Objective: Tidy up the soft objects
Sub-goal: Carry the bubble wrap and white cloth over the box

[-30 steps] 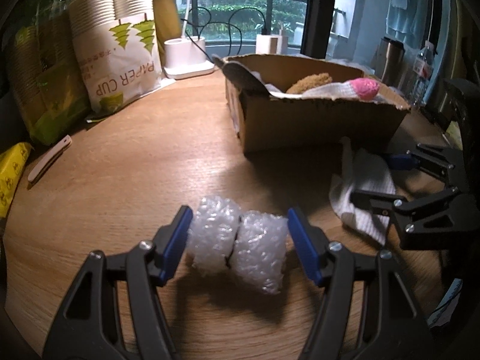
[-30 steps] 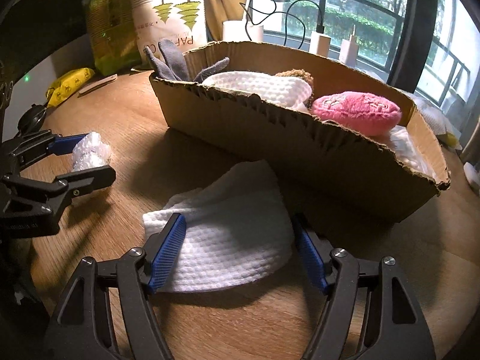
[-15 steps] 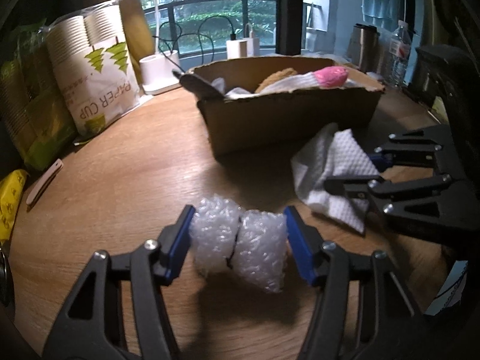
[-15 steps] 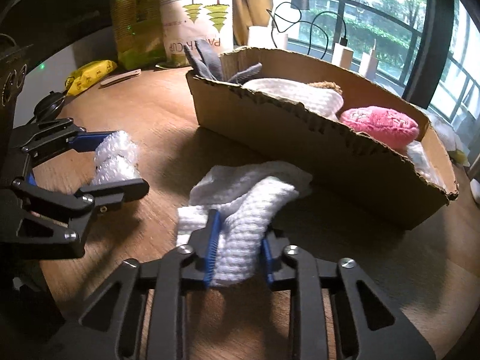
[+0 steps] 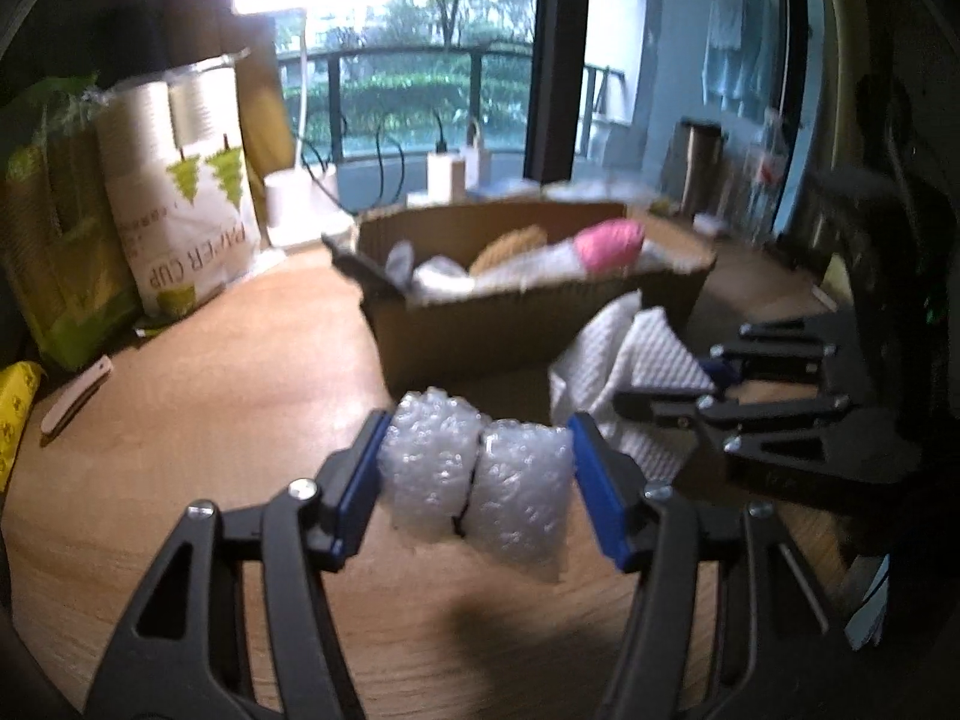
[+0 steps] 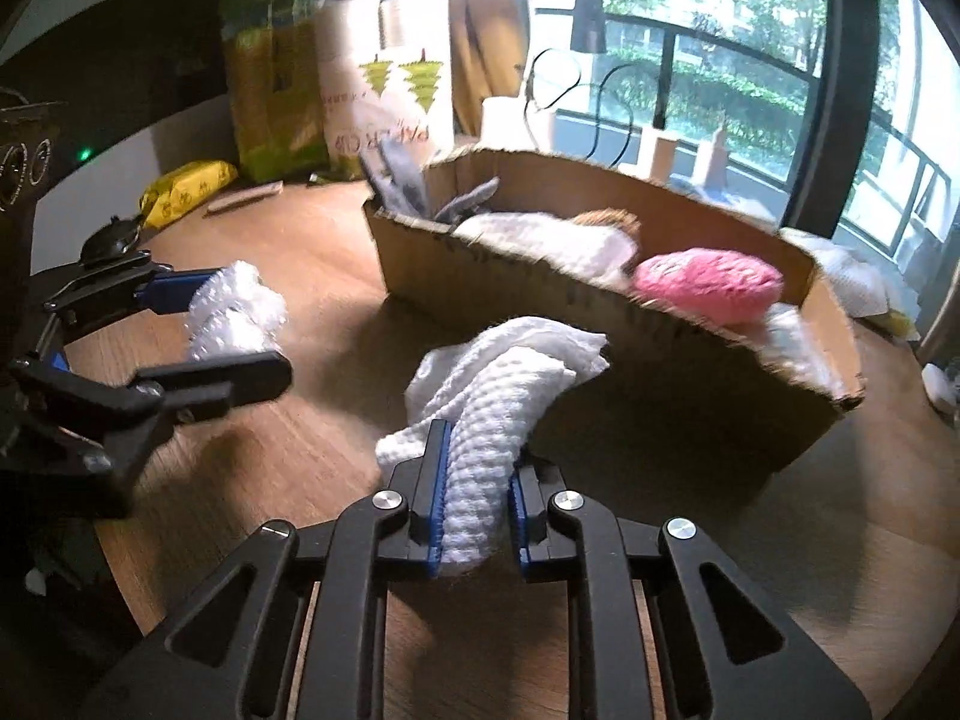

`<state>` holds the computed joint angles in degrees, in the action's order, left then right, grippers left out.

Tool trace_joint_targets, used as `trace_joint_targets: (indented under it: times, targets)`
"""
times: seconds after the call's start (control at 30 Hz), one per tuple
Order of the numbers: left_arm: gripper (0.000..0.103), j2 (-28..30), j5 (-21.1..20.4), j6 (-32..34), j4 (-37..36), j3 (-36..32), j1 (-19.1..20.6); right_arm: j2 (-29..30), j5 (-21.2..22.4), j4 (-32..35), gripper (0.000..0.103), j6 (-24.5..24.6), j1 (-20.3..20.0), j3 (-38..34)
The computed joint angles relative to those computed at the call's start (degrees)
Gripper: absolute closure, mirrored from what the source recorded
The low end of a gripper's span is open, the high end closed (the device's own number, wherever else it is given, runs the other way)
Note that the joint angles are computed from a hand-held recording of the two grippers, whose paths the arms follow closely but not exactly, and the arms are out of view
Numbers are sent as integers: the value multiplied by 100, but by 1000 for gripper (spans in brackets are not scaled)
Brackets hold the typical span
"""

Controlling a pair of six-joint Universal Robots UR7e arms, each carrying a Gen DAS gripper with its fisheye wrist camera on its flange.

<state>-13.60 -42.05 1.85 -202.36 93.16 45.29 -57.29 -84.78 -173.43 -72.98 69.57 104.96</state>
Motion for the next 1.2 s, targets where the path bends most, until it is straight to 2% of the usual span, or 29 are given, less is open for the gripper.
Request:
trace_joint_targets:
  times: [0.2, 0.8, 1.2]
  targets:
    - [42, 29, -98, 290, -655, -63, -84, -133, 245, 25, 85, 43, -67, -24]
    - [42, 258, -117, 729, -610, -687, -151, -442, 991, 22, 85, 230, -202, -54]
    - [42, 438, -87, 1054, -614, -1188, -160, -500, 1317, 68, 85, 333, -233, -190]
